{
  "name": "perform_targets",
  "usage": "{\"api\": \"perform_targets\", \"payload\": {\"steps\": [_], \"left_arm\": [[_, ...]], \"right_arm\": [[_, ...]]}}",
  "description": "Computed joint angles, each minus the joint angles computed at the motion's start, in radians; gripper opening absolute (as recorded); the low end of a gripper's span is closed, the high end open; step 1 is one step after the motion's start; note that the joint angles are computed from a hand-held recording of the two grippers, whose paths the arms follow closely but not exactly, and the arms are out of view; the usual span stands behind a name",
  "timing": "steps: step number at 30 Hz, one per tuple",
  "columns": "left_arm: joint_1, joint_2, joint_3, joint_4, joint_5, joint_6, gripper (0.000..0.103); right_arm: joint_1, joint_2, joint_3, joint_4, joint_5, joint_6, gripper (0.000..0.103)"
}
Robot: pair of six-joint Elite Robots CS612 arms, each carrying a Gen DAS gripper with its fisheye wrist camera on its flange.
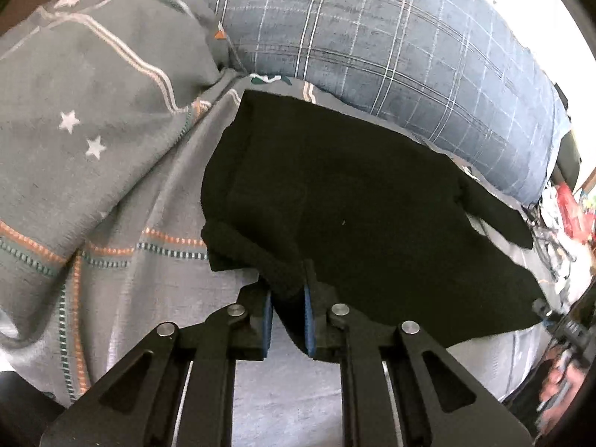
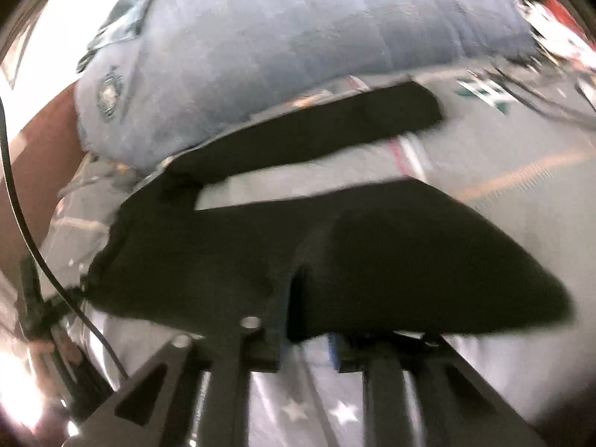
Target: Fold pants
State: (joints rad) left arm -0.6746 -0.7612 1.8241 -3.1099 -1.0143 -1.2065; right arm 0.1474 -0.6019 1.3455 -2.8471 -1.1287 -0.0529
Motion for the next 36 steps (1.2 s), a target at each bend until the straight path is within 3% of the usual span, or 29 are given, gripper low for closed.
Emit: {"api": "perform_targets", "payload": {"steps": [3, 6, 10, 12, 13, 14, 15, 16, 18, 20, 22, 23, 26, 28, 32, 36], "left_arm": [[-0.006, -0.014, 0.0, 0.043, 0.017, 0.007, 0.019], [-0.019, -0.037, 0.01, 0.094, 0.051, -0.006, 0.029], [-0.028, -0.058, 0.014, 0.148, 0.084, 0.002, 0.031], [-0.031, -0.067, 0.015, 0.158, 0.097, 0.005, 0.031], [-0.033, -0.071, 0.016, 0.159, 0.105, 0.004, 0.031], [-0.036, -0.075, 0.018, 0.159, 0.116, 0.005, 0.031], [-0.04, -0.08, 0.021, 0.154, 0.13, 0.01, 0.031], [-0.044, -0.085, 0.022, 0.147, 0.146, 0.02, 0.032], [-0.048, -0.086, 0.02, 0.118, 0.161, 0.048, 0.049], [-0.048, -0.075, 0.007, 0.076, 0.164, 0.088, 0.055], [-0.045, -0.059, -0.017, 0.059, 0.148, 0.13, 0.055], [-0.043, -0.05, -0.033, 0.06, 0.135, 0.148, 0.055], [-0.037, -0.022, -0.073, 0.059, 0.08, 0.199, 0.055], [-0.03, -0.005, -0.1, 0.077, 0.042, 0.22, 0.055], [-0.022, 0.017, -0.126, 0.09, 0.002, 0.23, 0.062], [-0.006, 0.039, -0.147, 0.109, -0.048, 0.207, 0.066]], "right_arm": [[-0.021, -0.001, 0.004, -0.023, 0.007, 0.07, 0.053], [-0.042, 0.016, -0.018, -0.01, 0.033, 0.147, 0.053], [-0.07, 0.059, -0.052, -0.085, 0.112, 0.292, 0.051], [-0.073, 0.07, -0.073, -0.112, 0.101, 0.333, 0.05], [-0.071, 0.07, -0.079, -0.132, 0.083, 0.323, 0.045], [-0.07, 0.066, -0.076, -0.154, 0.066, 0.294, 0.017], [-0.063, 0.054, -0.069, -0.175, 0.028, 0.237, 0.004], [-0.057, 0.042, -0.059, -0.185, -0.001, 0.183, 0.004], [-0.049, 0.021, -0.042, -0.177, -0.038, 0.103, 0.004], [-0.038, 0.002, -0.021, -0.154, -0.113, 0.042, 0.005], [-0.019, -0.007, -0.029, -0.034, -0.252, -0.021, 0.019], [-0.007, -0.005, -0.041, 0.032, -0.34, -0.044, 0.032], [-0.001, -0.008, -0.03, 0.022, -0.45, -0.053, 0.035], [-0.01, -0.019, -0.012, -0.016, -0.446, -0.02, 0.035], [-0.025, -0.035, 0.004, -0.109, -0.351, 0.002, 0.035], [-0.006, 0.005, -0.077, -0.006, -0.275, -0.056, 0.035]]}}
